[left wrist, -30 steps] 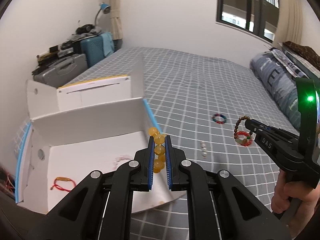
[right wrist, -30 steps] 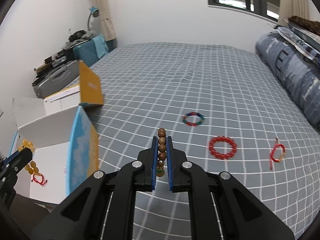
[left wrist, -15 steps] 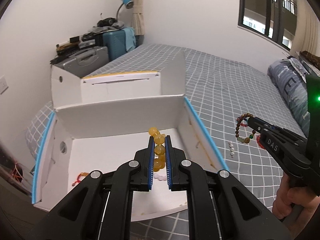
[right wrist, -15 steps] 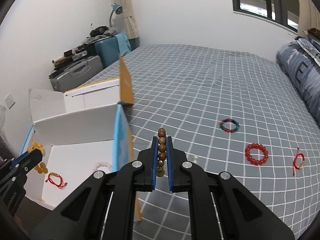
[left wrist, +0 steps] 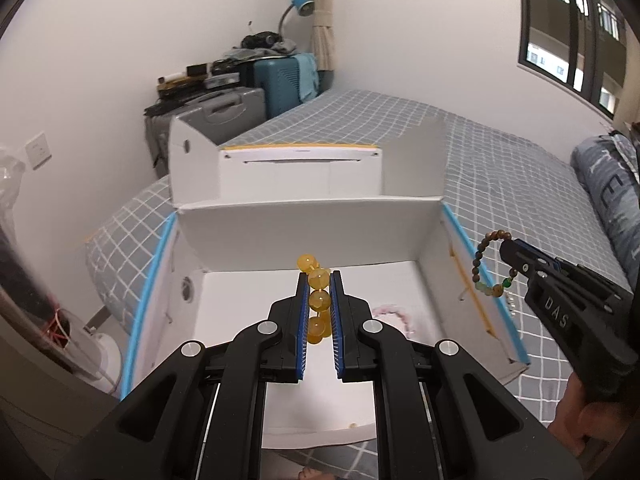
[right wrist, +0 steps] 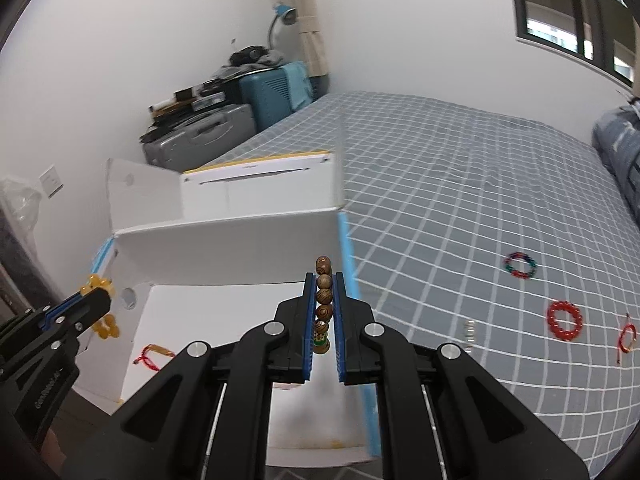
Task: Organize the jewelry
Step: 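Carry the amber bracelet in the left tool and wooden bracelet in the right tool over the box, then open both tools to drop the bracelets into the white box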
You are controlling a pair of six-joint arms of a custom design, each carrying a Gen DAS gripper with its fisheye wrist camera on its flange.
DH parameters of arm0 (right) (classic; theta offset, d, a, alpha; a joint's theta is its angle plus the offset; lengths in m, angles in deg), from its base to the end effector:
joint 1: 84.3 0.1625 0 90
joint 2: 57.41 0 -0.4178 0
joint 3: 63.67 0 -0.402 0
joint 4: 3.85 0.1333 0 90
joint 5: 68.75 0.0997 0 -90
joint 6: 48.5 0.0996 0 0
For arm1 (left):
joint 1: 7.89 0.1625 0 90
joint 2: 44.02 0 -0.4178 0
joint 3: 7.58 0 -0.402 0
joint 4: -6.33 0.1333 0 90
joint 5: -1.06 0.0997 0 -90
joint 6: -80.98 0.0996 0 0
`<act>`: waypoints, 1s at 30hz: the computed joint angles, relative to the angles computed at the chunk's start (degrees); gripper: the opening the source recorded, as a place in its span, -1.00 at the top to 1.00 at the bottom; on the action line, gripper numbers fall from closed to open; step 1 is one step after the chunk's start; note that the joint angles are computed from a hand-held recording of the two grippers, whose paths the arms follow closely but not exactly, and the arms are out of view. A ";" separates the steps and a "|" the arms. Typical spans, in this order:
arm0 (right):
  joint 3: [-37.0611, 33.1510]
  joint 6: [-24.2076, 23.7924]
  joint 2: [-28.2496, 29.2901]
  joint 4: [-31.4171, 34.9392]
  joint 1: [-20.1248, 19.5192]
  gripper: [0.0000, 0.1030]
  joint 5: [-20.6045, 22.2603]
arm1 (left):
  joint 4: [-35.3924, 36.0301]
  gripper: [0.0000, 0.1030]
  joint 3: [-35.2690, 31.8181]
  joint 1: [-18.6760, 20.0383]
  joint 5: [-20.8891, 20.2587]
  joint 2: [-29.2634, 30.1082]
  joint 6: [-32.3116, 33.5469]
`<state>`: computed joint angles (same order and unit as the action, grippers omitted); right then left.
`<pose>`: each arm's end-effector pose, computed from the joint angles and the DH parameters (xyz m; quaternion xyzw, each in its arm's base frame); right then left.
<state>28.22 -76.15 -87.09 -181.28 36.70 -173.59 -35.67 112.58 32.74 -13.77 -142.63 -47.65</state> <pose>0.4435 -0.5288 -0.0309 0.4494 -0.8575 0.2201 0.1196 -0.0951 -0.3841 0.3256 -0.1472 0.7232 -0.4930 0.4607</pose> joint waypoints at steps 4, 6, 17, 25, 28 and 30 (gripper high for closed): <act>-0.47 -0.62 1.68 0.49 1.24 0.86 -0.11 | 1.66 0.82 0.29 0.87 -1.21 -1.40 -1.27; -0.96 -0.99 2.56 1.23 1.65 0.86 -0.53 | 1.14 0.82 0.80 1.45 -1.71 -2.34 -0.78; -6.15 -0.19 7.08 12.56 2.59 0.86 -6.11 | -29.22 0.82 7.47 9.55 -3.89 -9.13 28.68; -8.36 2.17 8.91 18.61 2.68 0.86 -9.77 | -38.63 0.82 7.86 15.13 -7.37 -7.93 37.53; -8.43 2.46 8.99 19.41 2.63 0.86 -9.94 | -40.18 0.81 8.13 15.46 -7.35 -7.91 38.95; -8.41 2.42 9.02 19.38 2.57 0.86 -10.10 | -39.07 0.81 7.90 15.33 -7.08 -7.73 38.22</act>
